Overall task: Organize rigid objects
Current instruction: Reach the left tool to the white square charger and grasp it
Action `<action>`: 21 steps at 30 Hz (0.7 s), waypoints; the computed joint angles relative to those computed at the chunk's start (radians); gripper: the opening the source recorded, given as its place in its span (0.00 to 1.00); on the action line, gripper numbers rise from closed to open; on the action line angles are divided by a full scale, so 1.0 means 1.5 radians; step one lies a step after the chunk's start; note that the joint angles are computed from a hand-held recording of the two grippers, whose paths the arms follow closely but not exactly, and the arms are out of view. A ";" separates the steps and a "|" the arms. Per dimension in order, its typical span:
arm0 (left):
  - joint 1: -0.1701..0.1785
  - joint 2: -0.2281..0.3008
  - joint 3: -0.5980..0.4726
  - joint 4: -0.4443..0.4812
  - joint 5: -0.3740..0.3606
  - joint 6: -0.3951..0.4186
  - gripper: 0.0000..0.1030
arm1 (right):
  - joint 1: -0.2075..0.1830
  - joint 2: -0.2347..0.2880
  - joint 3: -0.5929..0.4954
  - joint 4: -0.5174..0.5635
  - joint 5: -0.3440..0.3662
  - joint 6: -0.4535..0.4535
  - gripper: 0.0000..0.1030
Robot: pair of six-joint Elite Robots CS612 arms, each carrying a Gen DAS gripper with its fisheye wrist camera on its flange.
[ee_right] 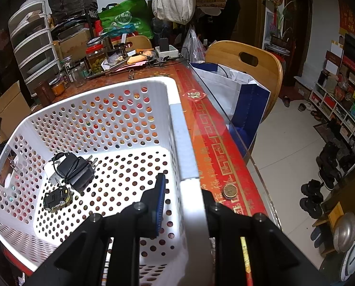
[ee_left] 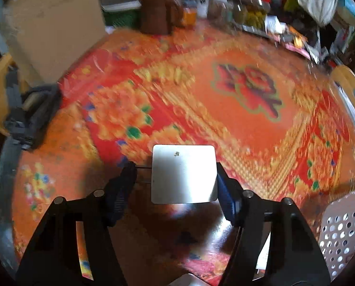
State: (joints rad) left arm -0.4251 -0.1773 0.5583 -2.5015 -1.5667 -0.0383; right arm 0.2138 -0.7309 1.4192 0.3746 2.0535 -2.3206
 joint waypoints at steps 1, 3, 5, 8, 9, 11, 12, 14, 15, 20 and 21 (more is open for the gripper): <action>-0.003 -0.014 0.033 -0.049 0.029 -0.001 0.60 | 0.000 0.000 -0.001 0.000 0.000 0.001 0.18; -0.011 -0.038 0.088 -0.136 0.090 0.002 0.60 | 0.000 0.000 -0.001 -0.001 0.001 0.003 0.18; -0.016 -0.056 0.128 -0.200 0.137 0.006 0.60 | 0.000 0.002 -0.004 0.003 0.001 0.000 0.18; -0.021 -0.076 0.170 -0.255 0.174 0.011 0.60 | 0.000 0.005 -0.010 0.013 0.001 -0.003 0.18; -0.021 -0.081 0.179 -0.261 0.174 0.013 0.60 | 0.000 0.007 -0.013 0.018 0.002 -0.003 0.18; -0.021 -0.091 0.195 -0.273 0.168 0.017 0.60 | 0.001 0.008 -0.014 0.020 0.004 -0.003 0.18; -0.021 -0.096 0.202 -0.275 0.163 0.017 0.60 | 0.001 0.007 -0.014 0.018 0.003 -0.004 0.18; -0.020 -0.109 0.221 -0.277 0.143 0.017 0.60 | 0.000 0.006 -0.011 0.013 0.000 -0.004 0.18; -0.020 -0.117 0.234 -0.287 0.136 0.021 0.60 | 0.000 0.004 -0.010 0.009 -0.001 -0.005 0.18; -0.032 -0.157 0.306 -0.357 0.130 0.046 0.60 | -0.002 0.001 -0.004 -0.002 -0.007 -0.008 0.18; -0.034 -0.164 0.316 -0.366 0.129 0.047 0.60 | -0.002 0.001 -0.003 -0.004 -0.007 -0.009 0.18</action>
